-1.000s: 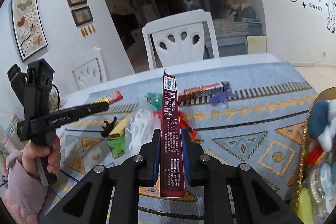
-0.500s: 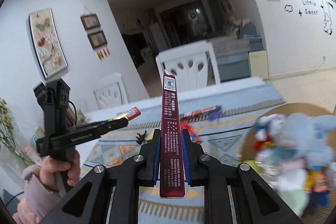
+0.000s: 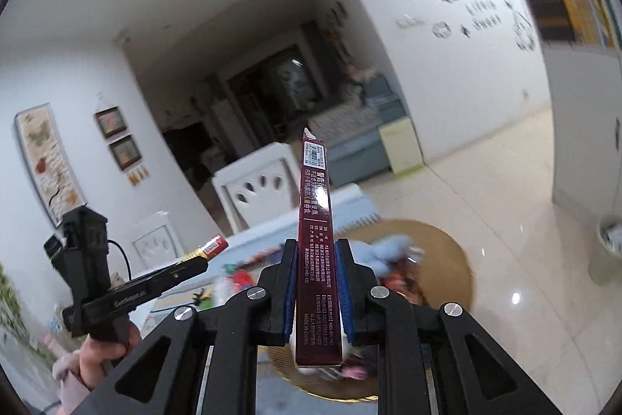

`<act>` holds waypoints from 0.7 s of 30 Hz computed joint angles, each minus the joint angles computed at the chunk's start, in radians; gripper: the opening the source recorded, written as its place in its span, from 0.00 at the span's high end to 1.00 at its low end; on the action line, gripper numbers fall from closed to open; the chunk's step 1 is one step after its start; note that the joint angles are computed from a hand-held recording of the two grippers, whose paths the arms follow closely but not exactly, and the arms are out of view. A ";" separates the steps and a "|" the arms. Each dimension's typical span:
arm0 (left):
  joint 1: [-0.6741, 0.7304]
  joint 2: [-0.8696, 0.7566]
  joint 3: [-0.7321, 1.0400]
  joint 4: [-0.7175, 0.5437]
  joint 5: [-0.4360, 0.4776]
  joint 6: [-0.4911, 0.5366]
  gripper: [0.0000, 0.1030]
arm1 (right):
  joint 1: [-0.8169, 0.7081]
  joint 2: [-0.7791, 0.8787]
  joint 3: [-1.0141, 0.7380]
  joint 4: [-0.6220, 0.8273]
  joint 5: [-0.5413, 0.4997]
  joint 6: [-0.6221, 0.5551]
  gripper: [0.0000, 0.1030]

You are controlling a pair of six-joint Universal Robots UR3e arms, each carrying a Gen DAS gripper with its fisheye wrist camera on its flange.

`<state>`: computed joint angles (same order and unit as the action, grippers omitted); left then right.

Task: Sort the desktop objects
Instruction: 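Carry the glue stick in the left gripper while the right gripper carries the candy box into the basket, then release both items into the basket and move both grippers back to the table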

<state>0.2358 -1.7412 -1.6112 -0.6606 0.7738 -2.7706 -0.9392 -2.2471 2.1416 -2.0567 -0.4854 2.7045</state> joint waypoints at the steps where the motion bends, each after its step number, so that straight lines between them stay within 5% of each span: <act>1: -0.032 -0.017 0.012 -0.002 0.011 -0.008 0.85 | -0.008 0.019 -0.004 0.023 -0.008 -0.019 0.83; 6: -0.146 -0.108 0.065 -0.004 0.078 -0.027 0.83 | 0.058 0.198 0.045 -0.226 -0.131 0.088 0.83; 7: -0.155 -0.116 0.068 -0.014 0.091 -0.029 0.72 | 0.074 0.235 0.045 -0.271 -0.153 0.110 0.82; 10: -0.150 -0.146 0.097 -0.092 0.074 -0.010 0.69 | 0.139 0.349 0.041 -0.435 -0.250 0.211 0.67; 21: 0.084 -0.052 -0.051 -0.149 0.014 0.124 0.69 | 0.239 0.333 0.011 -0.493 -0.265 0.308 0.62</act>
